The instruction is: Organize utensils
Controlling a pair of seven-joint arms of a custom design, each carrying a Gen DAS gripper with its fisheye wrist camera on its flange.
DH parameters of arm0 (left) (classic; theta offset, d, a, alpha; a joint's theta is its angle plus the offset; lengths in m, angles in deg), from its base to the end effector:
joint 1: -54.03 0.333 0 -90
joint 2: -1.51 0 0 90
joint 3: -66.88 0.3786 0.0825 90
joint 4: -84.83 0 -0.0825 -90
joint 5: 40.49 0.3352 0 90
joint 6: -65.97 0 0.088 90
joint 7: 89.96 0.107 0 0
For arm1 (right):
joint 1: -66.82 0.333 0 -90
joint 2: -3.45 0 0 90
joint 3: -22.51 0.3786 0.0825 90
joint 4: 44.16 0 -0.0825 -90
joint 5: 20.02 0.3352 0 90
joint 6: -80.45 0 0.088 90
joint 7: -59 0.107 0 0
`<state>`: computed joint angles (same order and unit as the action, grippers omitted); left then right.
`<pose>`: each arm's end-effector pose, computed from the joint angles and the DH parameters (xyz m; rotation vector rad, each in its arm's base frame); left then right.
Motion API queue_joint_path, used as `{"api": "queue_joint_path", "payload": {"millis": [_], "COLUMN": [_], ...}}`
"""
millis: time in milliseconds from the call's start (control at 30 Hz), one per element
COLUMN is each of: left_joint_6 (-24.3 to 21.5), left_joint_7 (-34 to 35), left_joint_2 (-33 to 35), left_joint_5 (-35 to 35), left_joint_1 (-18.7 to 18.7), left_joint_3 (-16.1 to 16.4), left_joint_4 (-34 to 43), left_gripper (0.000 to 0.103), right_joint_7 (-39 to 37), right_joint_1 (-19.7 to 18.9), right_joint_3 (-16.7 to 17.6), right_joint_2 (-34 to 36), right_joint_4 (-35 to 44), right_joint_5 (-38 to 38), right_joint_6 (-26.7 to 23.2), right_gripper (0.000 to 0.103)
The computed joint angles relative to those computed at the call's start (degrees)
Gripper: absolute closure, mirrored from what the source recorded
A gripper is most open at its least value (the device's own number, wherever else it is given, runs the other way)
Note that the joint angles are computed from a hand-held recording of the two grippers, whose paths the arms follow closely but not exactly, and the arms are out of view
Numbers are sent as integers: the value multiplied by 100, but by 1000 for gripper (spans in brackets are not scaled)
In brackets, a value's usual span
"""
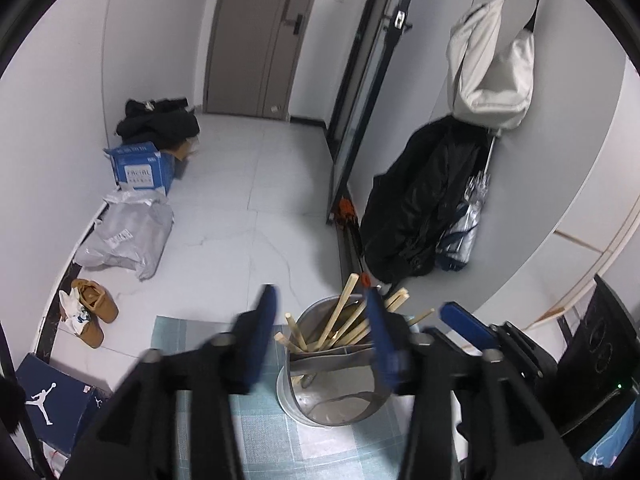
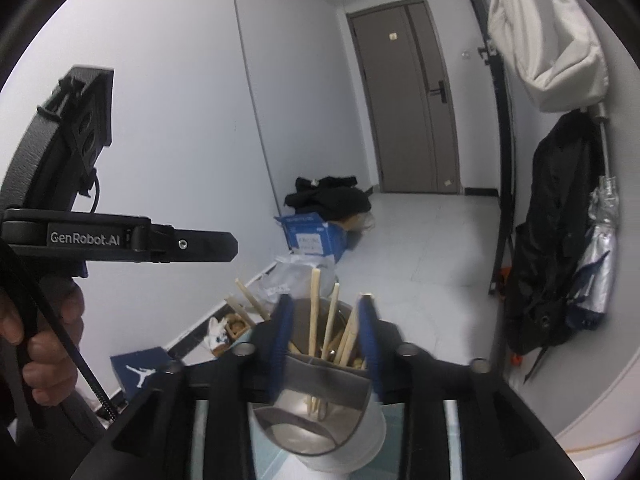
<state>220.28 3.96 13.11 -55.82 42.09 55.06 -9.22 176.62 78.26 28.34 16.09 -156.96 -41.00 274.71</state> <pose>0.5947 -0.2341 0.6726 -1.5848 2.0852 -1.1678 0.5741 0.2127 0.5961 -1.5652 1.2573 -0.6408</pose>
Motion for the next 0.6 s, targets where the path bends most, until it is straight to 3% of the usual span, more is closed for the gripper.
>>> {"api": "queue_joint_path", "payload": {"millis": [200,300,433,600], "left_joint_6": [854,1186,1513,2047], "left_joint_7": [-773,-1356,-2300,-4085], "left_joint_2": [-449,-631,-848,-1136], "left_joint_5": [668,1163,2091,3958], "left_joint_1": [-191,-226,-223,-11], "left_joint_3": [213,313,416,447], "left_joint_4": [-672,-970,-1329,-1792], "left_gripper": [23,15,7,1], "right_joint_7": [-924,-2066,-3359,-3786], "right_joint_1": [1543,2379,2892,2723], "right_joint_3": [-1402,-1911,-1984,-1542], "right_joint_2": [-479,-739,-985,-1246], "right_joint_4": [-590,-914,-1107,-1391], "right_joint_5": [1225,2585,4073,4546], "right_joint_6": [339,567,792,1079], "right_gripper": [47,35,20,17]}}
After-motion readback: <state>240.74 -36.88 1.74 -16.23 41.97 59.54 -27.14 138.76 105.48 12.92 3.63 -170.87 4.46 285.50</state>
